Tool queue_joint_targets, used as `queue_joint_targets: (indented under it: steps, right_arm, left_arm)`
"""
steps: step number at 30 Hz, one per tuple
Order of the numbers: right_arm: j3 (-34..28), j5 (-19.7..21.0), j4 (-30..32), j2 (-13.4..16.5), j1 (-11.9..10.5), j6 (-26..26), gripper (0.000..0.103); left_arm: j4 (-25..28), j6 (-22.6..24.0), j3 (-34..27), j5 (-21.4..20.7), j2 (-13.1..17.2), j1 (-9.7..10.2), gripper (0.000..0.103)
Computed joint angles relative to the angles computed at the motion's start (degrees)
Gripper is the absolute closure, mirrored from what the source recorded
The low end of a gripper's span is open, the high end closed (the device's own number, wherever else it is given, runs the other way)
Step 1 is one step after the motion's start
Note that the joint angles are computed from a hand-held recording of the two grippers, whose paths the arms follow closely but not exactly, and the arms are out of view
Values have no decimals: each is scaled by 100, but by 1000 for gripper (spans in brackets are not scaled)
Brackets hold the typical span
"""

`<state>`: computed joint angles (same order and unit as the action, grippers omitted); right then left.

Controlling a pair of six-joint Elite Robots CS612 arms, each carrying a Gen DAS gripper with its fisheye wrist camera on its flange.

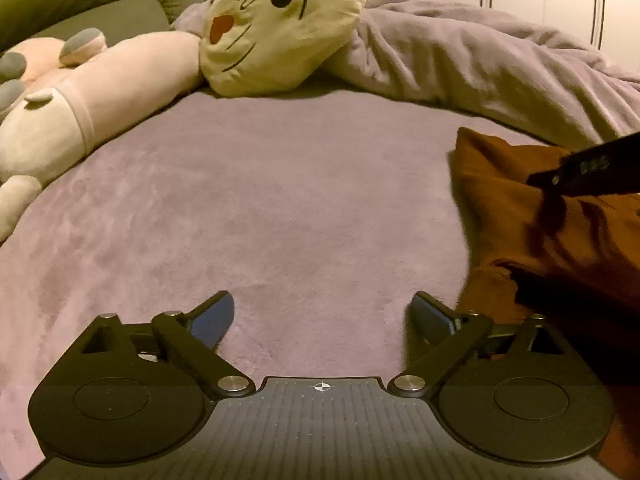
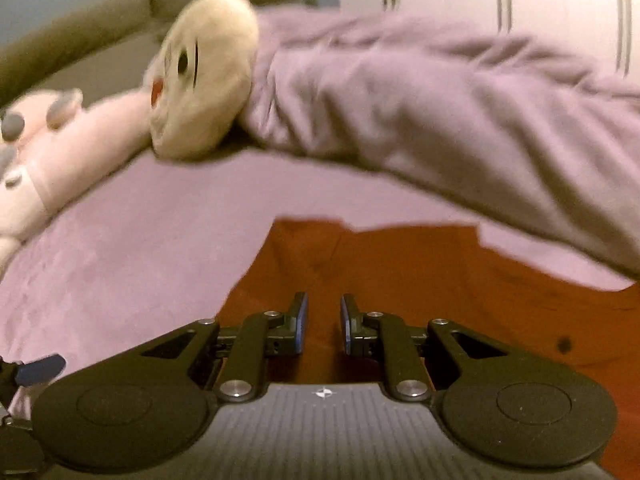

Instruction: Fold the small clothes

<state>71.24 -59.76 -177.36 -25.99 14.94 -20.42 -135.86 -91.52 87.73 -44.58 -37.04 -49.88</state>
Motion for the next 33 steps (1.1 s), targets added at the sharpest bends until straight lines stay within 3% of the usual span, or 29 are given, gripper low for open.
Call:
queue_joint_targets:
  steps: [3,7,8,9,11,15,17,18,19,22,25,28,30,33]
  right_arm:
    - [-88,-139,85,69,38,-87,76]
    - [-251,121,461,153,-24,219,73]
    - [-256,217,480,167,-40,262,77]
    - [-239,284,438,171,-47,208,93]
    - [-203,304,299,168,-37,75,97]
    - [-274,-616,-959,335,122,75,97]
    - [-361,-1003,-1018,406,204,-156,97]
    - [-380,-1051,-703,381,217,-248,96]
    - [-337,-898,-628,345,175,-134,96]
    - [84,-470,-1205,150,-25,449,93]
    - [675,-192,-1528,-138,-284,552,93]
    - [1214,-349,-1553,-376,-540,450,93]
    - [1490,-706,-1537,-467,-705,380,92]
    - [1862,-918,-1974,-578,-982,812,92]
  left_arm:
    - [-74,-80,39,16,0,-1,2]
    - [3,-100,6,79,28,-6,1]
    - [8,-112,6,91,29,-13,1]
    - [-2,-118,11,91,28,-13,1]
    - [22,-139,4,105,33,-15,1]
    - [177,-184,-54,152,57,-24,1]
    - [215,-206,-66,184,67,-31,0]
    - [217,-219,-65,202,70,-36,0]
    - [194,-215,-54,212,67,-39,0]
    - [-21,-134,39,170,22,-39,1]
    - [-128,-129,121,91,-53,-69,1]
    - [-189,-32,164,63,-102,-143,1]
    - [-193,25,189,-27,-134,-186,1]
    - [-311,-35,339,-175,-249,-246,1]
